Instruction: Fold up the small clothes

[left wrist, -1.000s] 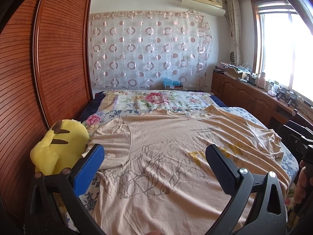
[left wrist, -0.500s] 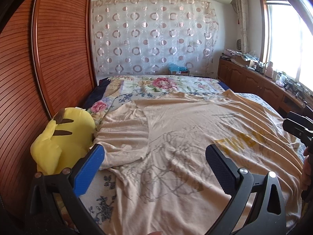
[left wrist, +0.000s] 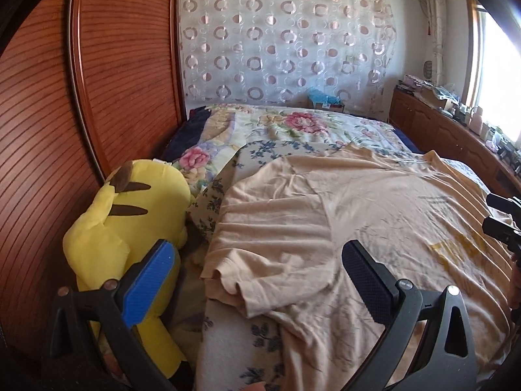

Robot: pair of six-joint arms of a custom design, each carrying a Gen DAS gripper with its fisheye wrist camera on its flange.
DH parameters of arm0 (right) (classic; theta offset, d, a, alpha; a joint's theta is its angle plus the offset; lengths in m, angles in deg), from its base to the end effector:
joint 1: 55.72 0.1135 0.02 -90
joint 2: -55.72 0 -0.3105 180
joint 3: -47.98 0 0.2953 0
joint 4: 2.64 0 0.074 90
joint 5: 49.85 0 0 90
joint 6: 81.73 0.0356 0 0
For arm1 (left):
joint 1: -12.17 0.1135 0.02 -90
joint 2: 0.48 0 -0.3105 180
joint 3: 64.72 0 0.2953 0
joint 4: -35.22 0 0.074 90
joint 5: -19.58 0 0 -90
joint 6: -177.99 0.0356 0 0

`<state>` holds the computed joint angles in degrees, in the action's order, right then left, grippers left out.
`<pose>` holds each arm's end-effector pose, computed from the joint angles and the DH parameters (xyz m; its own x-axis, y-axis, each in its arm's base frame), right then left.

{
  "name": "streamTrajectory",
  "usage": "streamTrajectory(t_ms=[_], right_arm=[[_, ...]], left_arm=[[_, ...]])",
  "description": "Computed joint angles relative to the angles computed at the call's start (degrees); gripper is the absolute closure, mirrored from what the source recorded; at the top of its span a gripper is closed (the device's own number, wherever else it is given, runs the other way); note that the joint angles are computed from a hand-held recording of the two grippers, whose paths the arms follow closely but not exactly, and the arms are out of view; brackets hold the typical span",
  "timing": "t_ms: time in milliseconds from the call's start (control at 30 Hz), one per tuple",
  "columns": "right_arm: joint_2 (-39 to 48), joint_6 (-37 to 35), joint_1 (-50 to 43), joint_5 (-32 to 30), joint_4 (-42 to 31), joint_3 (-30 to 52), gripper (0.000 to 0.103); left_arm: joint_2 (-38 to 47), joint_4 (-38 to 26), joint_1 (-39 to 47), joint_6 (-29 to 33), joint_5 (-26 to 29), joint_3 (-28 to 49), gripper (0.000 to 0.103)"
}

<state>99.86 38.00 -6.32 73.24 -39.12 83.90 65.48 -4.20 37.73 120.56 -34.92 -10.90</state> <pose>0.1210 0.1113 0.2145 -0.5877 -0.0473 -0.8077 -0.1061 0.9942 0.0190 0.2311 0.0876 0.2543 -0.6092 0.1944 -0.7688 0.3588 0.9321 -0.0486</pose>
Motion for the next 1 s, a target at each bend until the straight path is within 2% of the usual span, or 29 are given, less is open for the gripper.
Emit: streamTrajectory(t_ms=[200,267,367,433,500,633,667,700,767,833,867,1000], right_arm=[[7.8,-6.3,-6.9,-7.6,6.5,1.0,0.0],[10.5,-8.4,-9.3,-10.4,8.2,1.5,0.0],[13.7,-10.0,-11.5,-13.0,10.1,1.9,0.0],[15.4,-10.6,-12.9,-14.7,10.7,2.1,0.0],[16.4,-10.5,-13.5,-15.6,10.9,2.2,0.0],[17.2,-11.1,-14.0,-15.8,10.7,2.2,0.0],[17.4,-11.3,-13.9,-15.5,10.8,2.2,0.0],[17.7,-11.5,-13.9,-15.3,10.9,2.0,0.0],[18.5,-11.5,-13.9,-14.6,11.5,1.5,0.0],[18.8,-11.3,-14.2,-14.9,11.3,1.5,0.0],[18.6,-11.3,-14.2,-14.7,11.5,1.4,0.0],[19.5,-10.9,-15.0,-15.2,11.1,1.7,0.0]], left_arm=[[10.3,0.3,-0.6,0.6,-1.3,4.7,0.0],[13.5,-1.2,-0.6,1.2,-1.1,6.6,0.007],[17.7,-3.4,-0.8,1.1,-1.4,9.1,0.025],[19.8,-4.9,-0.9,1.1,-1.9,10.5,0.051],[21.0,-5.9,-1.1,1.3,-2.6,11.0,0.057],[21.2,-6.2,-1.0,1.9,-3.6,10.6,0.06],[21.1,-6.2,-1.1,1.9,-3.9,10.5,0.065],[21.2,-6.6,-1.4,1.8,-4.2,10.5,0.077],[20.4,-6.1,-1.7,1.9,-4.8,10.2,0.084],[18.6,-3.6,-2.6,2.2,-7.2,8.7,0.099],[17.8,-2.6,-2.8,2.3,-7.9,8.1,0.102],[15.7,-3.0,-2.3,1.6,-5.8,8.9,0.103]])
